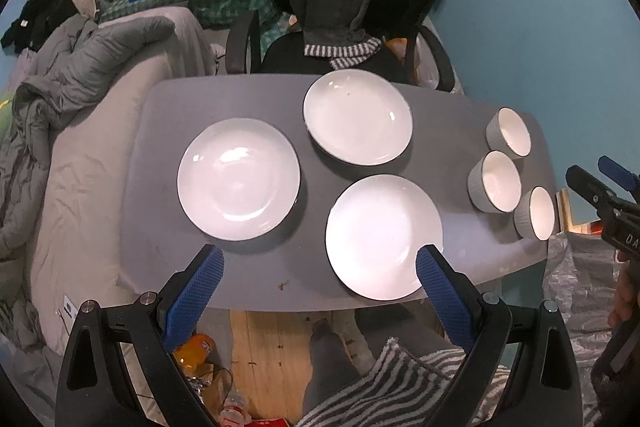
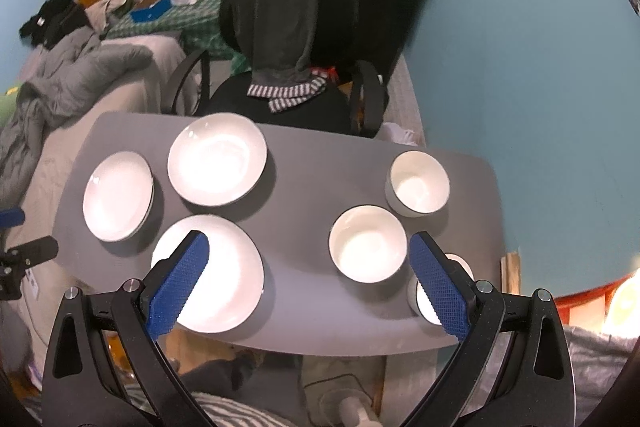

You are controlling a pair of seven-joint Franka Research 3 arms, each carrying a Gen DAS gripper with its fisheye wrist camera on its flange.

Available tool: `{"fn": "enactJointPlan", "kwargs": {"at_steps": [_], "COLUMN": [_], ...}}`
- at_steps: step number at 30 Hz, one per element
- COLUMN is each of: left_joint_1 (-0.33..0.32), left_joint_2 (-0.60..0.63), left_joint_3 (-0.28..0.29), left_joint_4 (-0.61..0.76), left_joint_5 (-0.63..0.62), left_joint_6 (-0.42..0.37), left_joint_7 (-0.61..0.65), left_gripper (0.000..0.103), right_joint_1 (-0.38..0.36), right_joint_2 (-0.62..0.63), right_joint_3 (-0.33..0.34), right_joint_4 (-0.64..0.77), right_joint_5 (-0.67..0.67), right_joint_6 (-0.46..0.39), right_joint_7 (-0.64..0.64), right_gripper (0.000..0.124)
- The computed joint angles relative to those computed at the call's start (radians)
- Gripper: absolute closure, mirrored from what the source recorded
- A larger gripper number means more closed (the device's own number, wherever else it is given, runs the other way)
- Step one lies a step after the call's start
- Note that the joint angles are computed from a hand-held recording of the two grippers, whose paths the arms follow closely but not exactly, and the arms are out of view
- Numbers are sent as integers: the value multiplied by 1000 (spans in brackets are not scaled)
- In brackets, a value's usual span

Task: Organize plates and bowls

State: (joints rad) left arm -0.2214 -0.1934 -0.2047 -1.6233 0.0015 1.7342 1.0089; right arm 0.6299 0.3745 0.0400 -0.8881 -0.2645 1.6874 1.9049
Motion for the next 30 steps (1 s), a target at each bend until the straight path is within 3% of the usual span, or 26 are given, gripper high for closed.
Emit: {"fn": "enactJointPlan", "kwargs": {"at_steps": [14,18,30], "left_joint_1": [6,4,-13], "left_joint_2": [-14,-22,36], "left_joint_3": [14,14,6], "left_joint_4": [-141,-183,-228], "left_joint_5": [-32,-36,-97], "left_joint_6": [55,88,84], "left_joint_7": [14,24,50], "left_gripper": [5,5,5], "right_joint_1": [-20,-32,-51], "right_joint_2": [89,98,189], "right_joint_3": [20,23,30], "right_joint_4": [-26,-61,-43], "right_joint_5": [112,153,241], "right_joint_6": [-23,-1,27], "right_joint_7": [-202,-222,-297], "right_gripper": [26,26,27]}}
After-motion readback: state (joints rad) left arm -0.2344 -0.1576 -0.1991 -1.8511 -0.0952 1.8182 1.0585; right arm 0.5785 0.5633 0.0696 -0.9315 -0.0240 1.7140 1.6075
